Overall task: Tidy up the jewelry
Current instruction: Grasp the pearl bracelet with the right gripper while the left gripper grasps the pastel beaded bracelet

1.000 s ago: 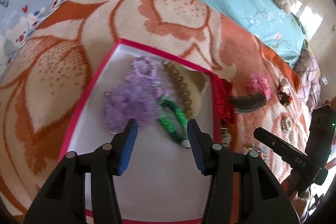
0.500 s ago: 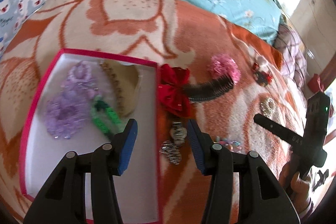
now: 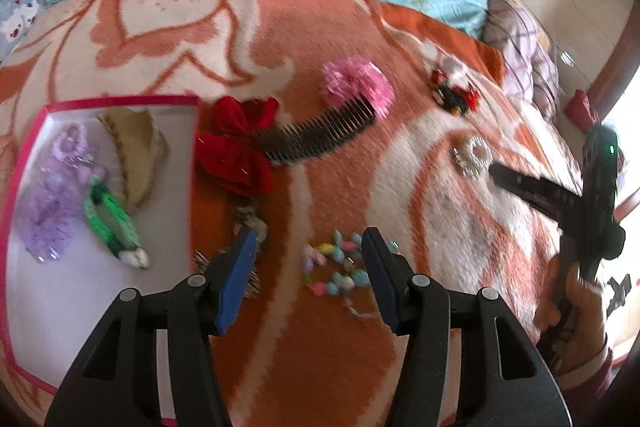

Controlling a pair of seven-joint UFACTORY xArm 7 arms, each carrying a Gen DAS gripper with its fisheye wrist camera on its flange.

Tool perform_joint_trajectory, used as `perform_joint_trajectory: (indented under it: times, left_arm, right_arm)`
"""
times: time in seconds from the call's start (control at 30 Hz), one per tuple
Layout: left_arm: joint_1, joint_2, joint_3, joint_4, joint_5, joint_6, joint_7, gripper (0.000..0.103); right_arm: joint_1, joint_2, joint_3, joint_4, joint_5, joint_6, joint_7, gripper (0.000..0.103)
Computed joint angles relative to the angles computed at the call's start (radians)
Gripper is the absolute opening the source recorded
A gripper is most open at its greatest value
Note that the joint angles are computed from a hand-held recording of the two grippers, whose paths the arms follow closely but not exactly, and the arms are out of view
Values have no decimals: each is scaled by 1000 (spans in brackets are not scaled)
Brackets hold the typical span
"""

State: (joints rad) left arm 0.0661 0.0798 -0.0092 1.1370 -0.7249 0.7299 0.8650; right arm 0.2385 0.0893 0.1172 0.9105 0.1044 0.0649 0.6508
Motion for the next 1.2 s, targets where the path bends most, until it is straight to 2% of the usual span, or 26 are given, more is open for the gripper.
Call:
perform_joint_trajectory:
  times: [0.13, 0.23, 0.4, 0.47, 0.53, 0.63, 0.7, 0.77, 0.8, 0.83, 0.9, 0.97, 1.0, 1.03, 1.07, 1.2]
  left_arm:
    - [-15, -36, -5, -64, 15, 13, 11, 54]
    - [-28, -50, -2, -98, 27, 18, 7, 54]
    - [-38, -36, 3, -115, 62, 8, -39, 54]
    - [-38, -26, 3, -113, 70, -6, -58, 54]
    - [-30, -4, 4, -89, 60, 13, -71, 54]
    - [-14, 37, 0, -38, 40, 53, -90, 54]
    - [-2, 64, -6, -3, 19, 77, -94, 54]
    - [6, 103, -13, 38, 20, 106, -118, 54]
    - [10, 117, -17, 52, 19, 116, -125, 54]
    - [15, 131, -23, 64, 15, 124, -127, 54]
    - [23, 154, -33, 82, 8, 135, -135, 53]
    - [29, 156, -42, 81, 0, 130, -128, 27]
    - [32, 154, -44, 82, -2, 135, -122, 21]
    - [37, 153, -47, 84, -10, 146, -115, 9]
    - [42, 143, -48, 79, -20, 155, -102, 5]
    - [40, 89, -43, 39, -39, 126, -55, 5]
  right_arm:
    - [-7, -40, -58, -55, -115, 8, 109, 42]
    - [-27, -44, -73, -68, -181, 19, 185, 42]
    - [-47, -13, -85, -52, -244, 31, 248, 42]
    - [-51, 13, -89, -32, -249, 39, 256, 42]
    - [-35, 39, -116, -4, -298, 52, 296, 42]
    - [-36, 83, -118, 44, -302, 77, 288, 42]
    - [-14, 117, -144, 86, -339, 98, 304, 42]
    - [3, 135, -162, 111, -371, 120, 316, 35]
    - [8, 139, -166, 118, -382, 126, 319, 22]
    - [7, 141, -163, 121, -384, 125, 313, 14]
    - [0, 134, -152, 114, -376, 116, 294, 13]
    - [-4, 115, -144, 91, -366, 92, 283, 13]
    - [-9, 109, -135, 85, -353, 83, 269, 12]
    - [-12, 97, -126, 72, -342, 70, 257, 12]
    - [-13, 91, -119, 66, -332, 63, 246, 12]
    - [-6, 62, -92, 47, -297, 32, 205, 12]
